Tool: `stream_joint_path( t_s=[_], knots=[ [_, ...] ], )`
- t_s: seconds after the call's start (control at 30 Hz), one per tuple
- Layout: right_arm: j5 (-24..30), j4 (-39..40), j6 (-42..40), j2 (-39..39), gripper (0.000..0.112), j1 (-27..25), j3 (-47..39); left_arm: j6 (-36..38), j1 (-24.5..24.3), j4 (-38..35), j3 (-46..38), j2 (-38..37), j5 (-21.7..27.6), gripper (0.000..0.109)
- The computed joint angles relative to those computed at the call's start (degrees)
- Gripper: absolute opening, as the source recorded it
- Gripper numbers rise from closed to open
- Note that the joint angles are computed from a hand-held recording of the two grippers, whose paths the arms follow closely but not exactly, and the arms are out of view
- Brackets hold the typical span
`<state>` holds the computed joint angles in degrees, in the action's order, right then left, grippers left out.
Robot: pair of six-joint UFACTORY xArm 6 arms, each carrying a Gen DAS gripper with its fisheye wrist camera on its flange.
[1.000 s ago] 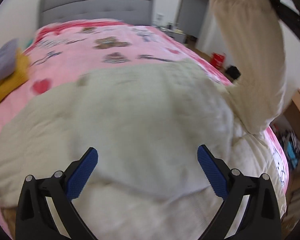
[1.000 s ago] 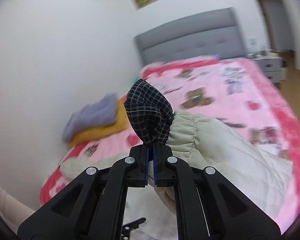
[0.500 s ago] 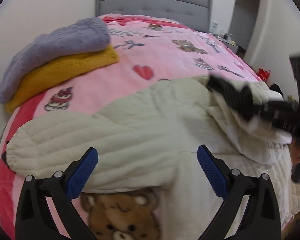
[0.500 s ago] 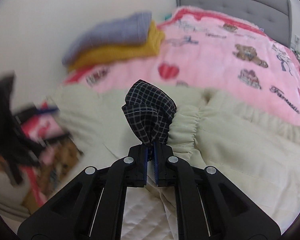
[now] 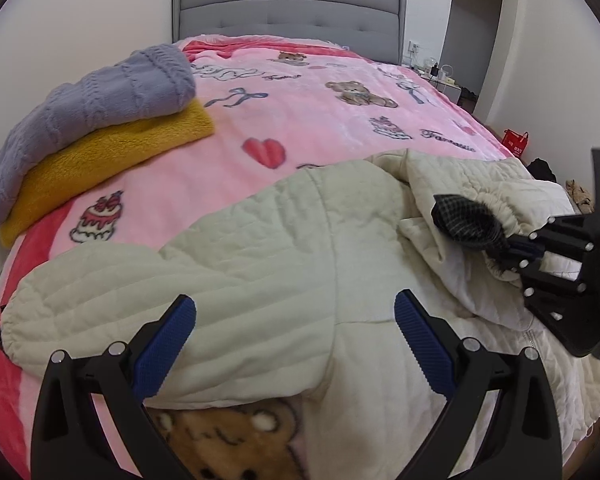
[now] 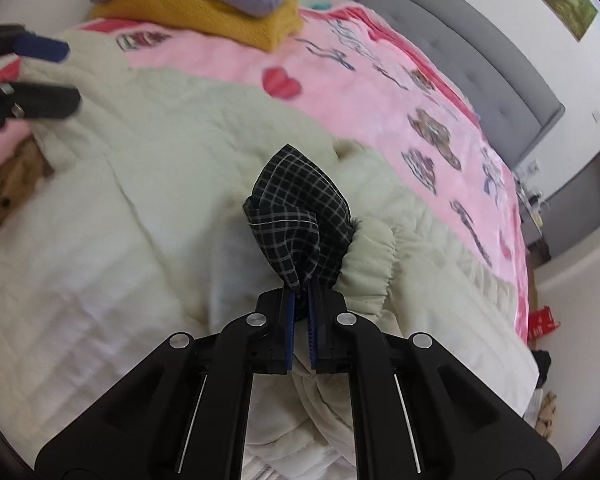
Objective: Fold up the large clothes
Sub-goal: 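Lift the sleeve with the right gripper and lay it across the jacket body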
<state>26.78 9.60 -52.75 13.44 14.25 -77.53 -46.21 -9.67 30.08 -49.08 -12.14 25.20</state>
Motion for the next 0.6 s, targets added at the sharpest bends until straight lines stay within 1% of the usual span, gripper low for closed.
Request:
stream_joint_path(
  t_s=[0.07, 0.1, 0.13, 0.17, 0.2, 0.23, 0.27, 0.3, 0.33, 0.37, 0.4, 0.43, 0.5, 0.53, 0.57, 0.6],
  knots=[
    [1.36, 0.36, 0.82, 2.55, 0.008, -0.38, -1.46, 1.29, -0.18, -1.53, -0.97, 1.04, -0.70, 0.098],
    [3.72, 1.55, 0.09, 3.74, 0.010, -0.60, -2.55, 2.13, -0.33, -2.44, -1.46, 1.43, -1.16, 0.098],
    [3.99, 5.14, -2.65, 4.58, 0.018, -0.73, -2.91, 3.75, -0.41, -4.04, -2.32, 2.07, -1.78, 0.098],
    [6.42, 11.13, -6.68, 4.38, 0.039, -1.29, -3.51, 3.98, -0.53, -4.32, -2.76, 2.30, -1.87, 0.098],
    [11.24, 17.13, -9.84, 3.98, 0.045, -2.20, -4.95, 5.00, -0.59, -5.37, -3.70, 2.84, -2.34, 0.098],
    [13.74, 23.13, -13.60, 2.89, 0.047, -3.19, -4.93, 6.01, -0.63, -6.54, -4.34, 3.23, -2.80, 0.098],
    [16.64, 27.48, -16.13, 1.93, 0.049, -4.29, -5.14, 7.18, -0.68, -7.95, -5.30, 3.80, -3.30, 0.098],
    [21.47, 33.16, -18.71, 0.77, 0.050, -6.21, -5.81, 8.58, -0.78, -9.63, -6.32, 4.44, -3.61, 0.098],
    [24.31, 37.15, -19.73, 0.05, 0.055, -7.62, -6.22, 9.92, -0.93, -11.18, -7.26, 5.05, -3.68, 0.098],
    [26.93, 41.04, -19.93, -1.28, 0.056, -9.47, -6.29, 12.47, -1.26, -13.99, -8.91, 6.18, -3.78, 0.098],
    [27.55, 43.38, -19.56, -2.86, 0.056, -11.06, -5.87, 16.07, -1.75, -17.78, -10.86, 7.61, -3.86, 0.098],
    [26.78, 44.20, -18.80, -3.91, 0.056, -12.03, -5.64, 19.19, -2.17, -21.08, -12.08, 8.53, -3.92, 0.098],
    [20.71, 43.53, -16.75, -5.95, 0.055, -13.04, -4.24, 30.26, -4.23, -32.65, -17.25, 12.59, -3.46, 0.098],
    [14.91, 40.33, -14.30, -6.65, 0.055, -13.41, -3.32, 36.26, -5.72, -38.63, -21.34, 15.79, -2.09, 0.098],
    [9.18, 34.73, -10.05, -6.44, 0.051, -13.80, -2.84, 40.04, -6.70, -42.43, -23.35, 17.62, -2.15, 0.098],
    [5.71, 28.74, -5.09, -5.86, 0.048, -14.12, -2.70, 43.57, -8.04, -45.76, -25.65, 19.81, -2.08, 0.098]
  ],
)
